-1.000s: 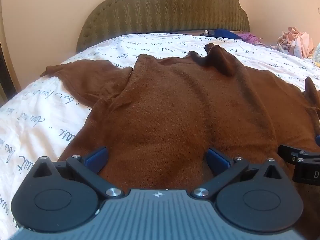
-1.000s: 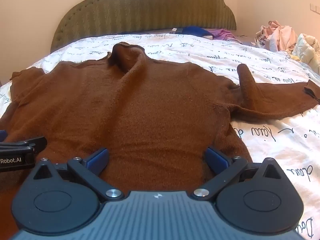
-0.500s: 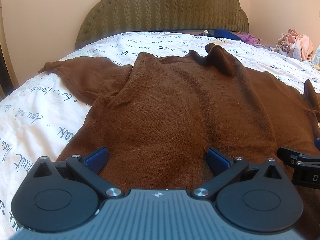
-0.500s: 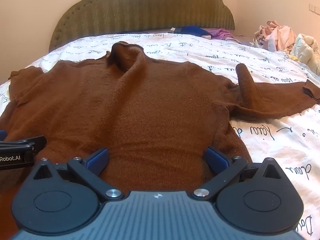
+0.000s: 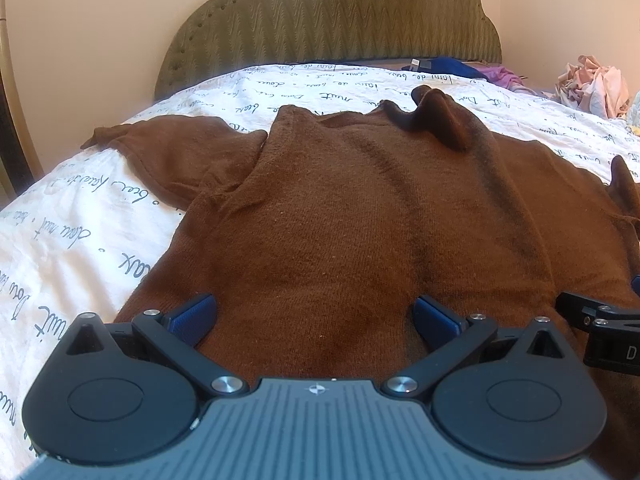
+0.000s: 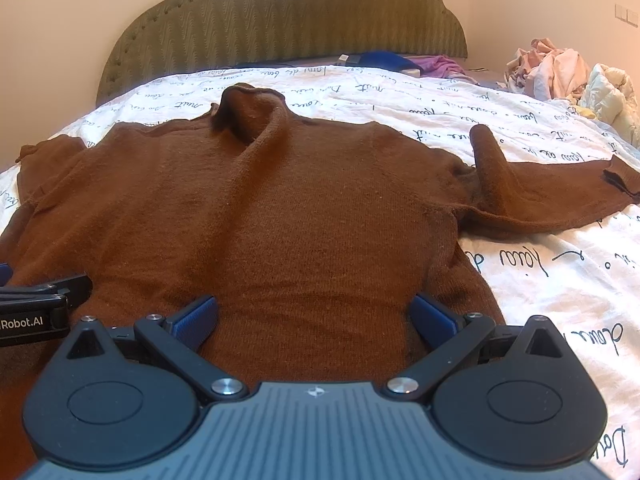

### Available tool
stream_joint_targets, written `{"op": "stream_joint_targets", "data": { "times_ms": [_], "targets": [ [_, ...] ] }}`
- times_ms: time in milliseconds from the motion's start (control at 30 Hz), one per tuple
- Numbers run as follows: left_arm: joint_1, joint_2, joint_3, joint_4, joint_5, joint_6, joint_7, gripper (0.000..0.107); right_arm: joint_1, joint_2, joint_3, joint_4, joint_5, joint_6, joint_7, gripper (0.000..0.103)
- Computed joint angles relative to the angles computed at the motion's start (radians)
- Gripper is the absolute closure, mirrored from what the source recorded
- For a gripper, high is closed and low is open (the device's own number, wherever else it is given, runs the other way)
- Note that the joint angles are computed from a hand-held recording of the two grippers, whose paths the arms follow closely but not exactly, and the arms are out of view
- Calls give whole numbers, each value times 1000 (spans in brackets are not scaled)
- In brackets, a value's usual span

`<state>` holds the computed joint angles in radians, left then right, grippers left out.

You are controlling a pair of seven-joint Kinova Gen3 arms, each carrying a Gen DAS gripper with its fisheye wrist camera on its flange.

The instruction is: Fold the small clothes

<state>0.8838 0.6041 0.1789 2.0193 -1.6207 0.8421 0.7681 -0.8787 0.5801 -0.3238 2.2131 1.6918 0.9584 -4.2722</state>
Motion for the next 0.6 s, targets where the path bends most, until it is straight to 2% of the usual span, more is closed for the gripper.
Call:
{"op": "stream_joint_targets", "data": {
  "times_ms": [167,333,600],
  "targets": [
    [10,5,0,-6,11,16,-9,4,-1,0,0,-1,-2,0,4,0],
    [-11,-4,2,9,-20,-13,14,4,-3,-1,2,-4,-7,0,11,0],
    [-15,-3,10,10,-24,-8,19,4,6,-6,1,-3,-5,-13,20,0]
  ]
}}
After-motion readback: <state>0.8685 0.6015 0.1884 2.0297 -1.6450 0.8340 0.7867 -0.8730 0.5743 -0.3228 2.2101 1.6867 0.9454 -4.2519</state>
